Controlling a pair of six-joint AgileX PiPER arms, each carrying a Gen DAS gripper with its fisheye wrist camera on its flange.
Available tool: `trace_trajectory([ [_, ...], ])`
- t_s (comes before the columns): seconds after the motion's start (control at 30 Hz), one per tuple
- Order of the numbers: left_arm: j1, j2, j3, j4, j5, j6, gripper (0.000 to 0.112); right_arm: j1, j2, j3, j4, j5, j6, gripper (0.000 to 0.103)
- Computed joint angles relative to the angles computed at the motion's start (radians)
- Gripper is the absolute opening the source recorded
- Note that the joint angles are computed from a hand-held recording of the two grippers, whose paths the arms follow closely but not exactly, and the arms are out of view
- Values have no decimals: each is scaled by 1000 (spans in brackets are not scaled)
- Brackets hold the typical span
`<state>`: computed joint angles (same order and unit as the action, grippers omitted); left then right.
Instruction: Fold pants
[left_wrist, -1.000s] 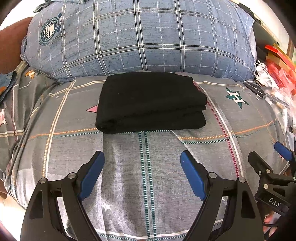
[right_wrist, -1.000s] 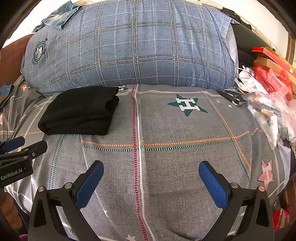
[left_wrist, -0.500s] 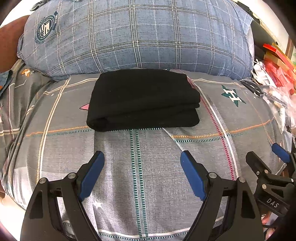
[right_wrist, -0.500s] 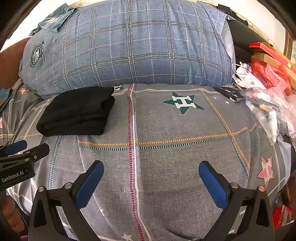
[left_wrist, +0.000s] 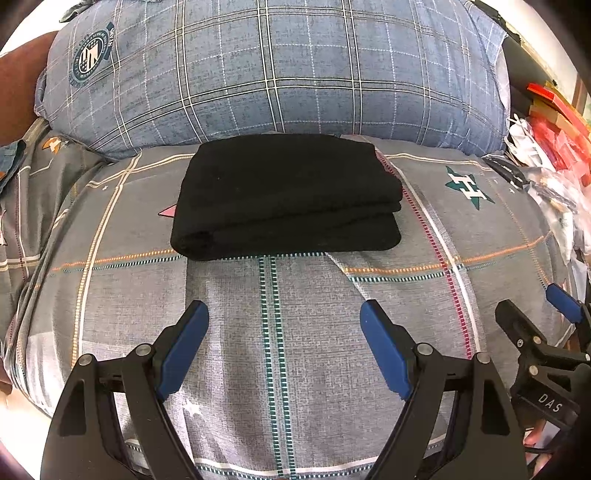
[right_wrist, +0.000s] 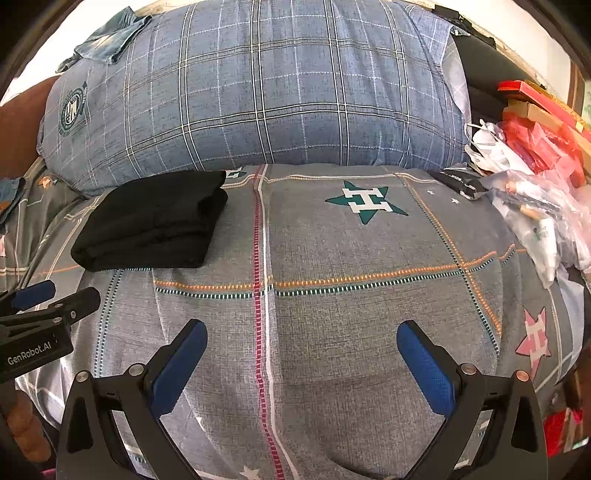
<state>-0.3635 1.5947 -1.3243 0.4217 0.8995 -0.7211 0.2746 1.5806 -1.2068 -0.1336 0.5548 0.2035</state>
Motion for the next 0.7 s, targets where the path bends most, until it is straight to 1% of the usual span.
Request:
trace_trajectory([
  [0.23, -4, 3, 37, 44, -6, -33, 85, -26, 10, -9, 88, -8, -90, 103],
  [0.37, 4, 6, 40, 49, -10, -39, 85, -27, 10, -16, 84, -18, -92, 103],
  [0.47, 9, 10, 35, 61, -14, -51, 85, -12, 14, -25, 36, -19, -55, 103],
  [0.57, 19, 22, 18, 63, -10, -46, 85, -6, 15, -28, 30, -17, -49, 103],
  [0.7, 32, 21, 14, 37, -16, -34, 85, -6, 20, -28, 31, -11, -50, 103],
])
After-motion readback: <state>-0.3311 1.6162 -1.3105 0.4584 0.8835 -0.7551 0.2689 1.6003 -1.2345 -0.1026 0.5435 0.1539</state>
